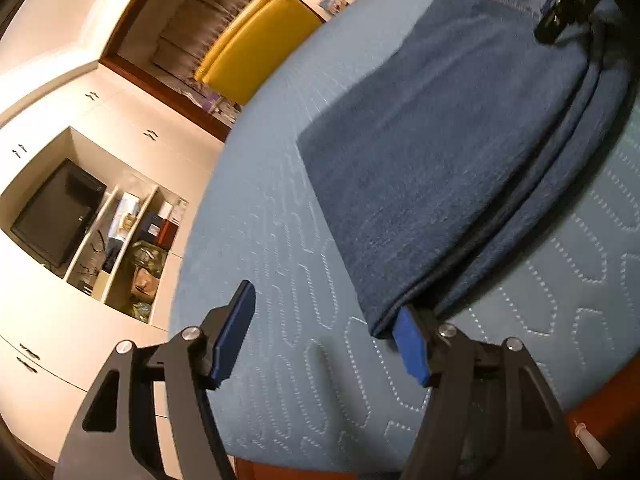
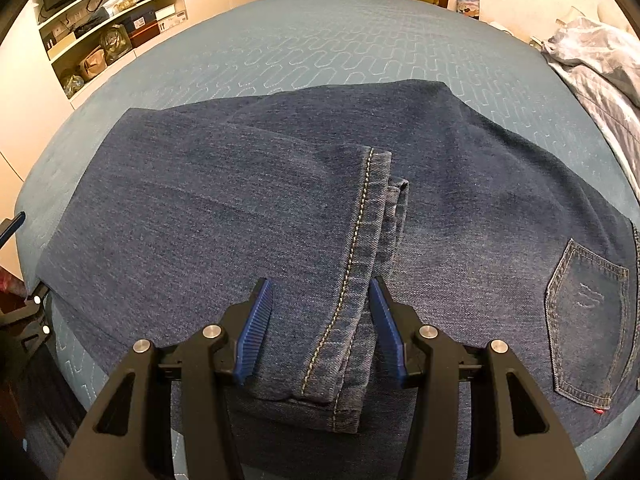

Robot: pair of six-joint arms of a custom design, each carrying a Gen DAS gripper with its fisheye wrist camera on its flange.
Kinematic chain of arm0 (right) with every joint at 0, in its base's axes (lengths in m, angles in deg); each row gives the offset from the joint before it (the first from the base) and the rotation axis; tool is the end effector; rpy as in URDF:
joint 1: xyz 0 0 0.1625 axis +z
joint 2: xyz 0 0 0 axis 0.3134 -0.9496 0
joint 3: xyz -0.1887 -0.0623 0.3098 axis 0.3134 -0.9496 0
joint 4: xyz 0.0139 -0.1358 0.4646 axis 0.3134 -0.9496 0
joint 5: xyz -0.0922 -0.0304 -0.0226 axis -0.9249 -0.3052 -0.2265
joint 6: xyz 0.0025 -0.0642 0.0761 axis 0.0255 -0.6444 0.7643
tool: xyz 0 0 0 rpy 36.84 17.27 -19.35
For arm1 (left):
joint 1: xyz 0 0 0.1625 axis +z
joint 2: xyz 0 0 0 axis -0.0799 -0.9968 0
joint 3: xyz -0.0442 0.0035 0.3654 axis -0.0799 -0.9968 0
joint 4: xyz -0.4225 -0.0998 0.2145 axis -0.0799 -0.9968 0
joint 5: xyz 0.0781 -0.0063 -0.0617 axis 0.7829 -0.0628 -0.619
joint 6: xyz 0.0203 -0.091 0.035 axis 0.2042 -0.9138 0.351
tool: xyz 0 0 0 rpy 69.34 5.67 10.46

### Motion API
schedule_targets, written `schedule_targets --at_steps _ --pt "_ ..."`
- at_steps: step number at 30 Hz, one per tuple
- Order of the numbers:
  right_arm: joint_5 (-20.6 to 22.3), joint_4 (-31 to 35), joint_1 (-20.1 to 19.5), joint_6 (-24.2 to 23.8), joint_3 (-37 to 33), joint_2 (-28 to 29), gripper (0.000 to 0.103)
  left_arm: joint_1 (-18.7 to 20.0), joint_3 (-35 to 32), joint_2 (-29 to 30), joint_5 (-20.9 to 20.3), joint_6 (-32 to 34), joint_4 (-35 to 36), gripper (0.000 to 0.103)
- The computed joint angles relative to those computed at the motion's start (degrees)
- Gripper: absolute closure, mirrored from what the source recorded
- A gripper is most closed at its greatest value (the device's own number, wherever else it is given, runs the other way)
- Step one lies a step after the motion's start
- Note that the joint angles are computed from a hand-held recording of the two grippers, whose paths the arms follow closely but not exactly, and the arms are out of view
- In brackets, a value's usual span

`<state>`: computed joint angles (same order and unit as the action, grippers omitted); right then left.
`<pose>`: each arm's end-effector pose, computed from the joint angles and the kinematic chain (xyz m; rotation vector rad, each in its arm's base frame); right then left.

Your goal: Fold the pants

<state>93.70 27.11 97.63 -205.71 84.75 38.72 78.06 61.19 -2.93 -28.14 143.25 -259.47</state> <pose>0.3259 -0.5537 -0.0831 0.0188 -2.2401 0.7214 0.0277 -0.5778 0.3357 1.3728 1.5117 -0.5516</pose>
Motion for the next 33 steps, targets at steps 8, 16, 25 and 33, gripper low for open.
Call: schedule_targets --at_steps 8,16,25,33 --pt "-6.84 -13.75 -0.88 -3.58 12.46 -9.78 0.041 -1.75 -11.73 -7.28 -10.89 -38.08 40.95 0.076" --pt "-13.34 -23.05 -3.09 8.37 28.94 -24.99 0.035 -1.02 -34.05 17.9 -11.48 -47.55 51.52 0.081" --pt "-25.03 -12.46 -8.54 10.43 20.6 -21.87 0.035 -2.64 -20.39 6.36 -18.1 -45.3 43.05 0.059" --pt "-24.77 -2.64 -9.6 7.32 9.03 -14.99 0.039 -11.31 13.33 -14.8 -21.63 -19.97 30.76 0.055"
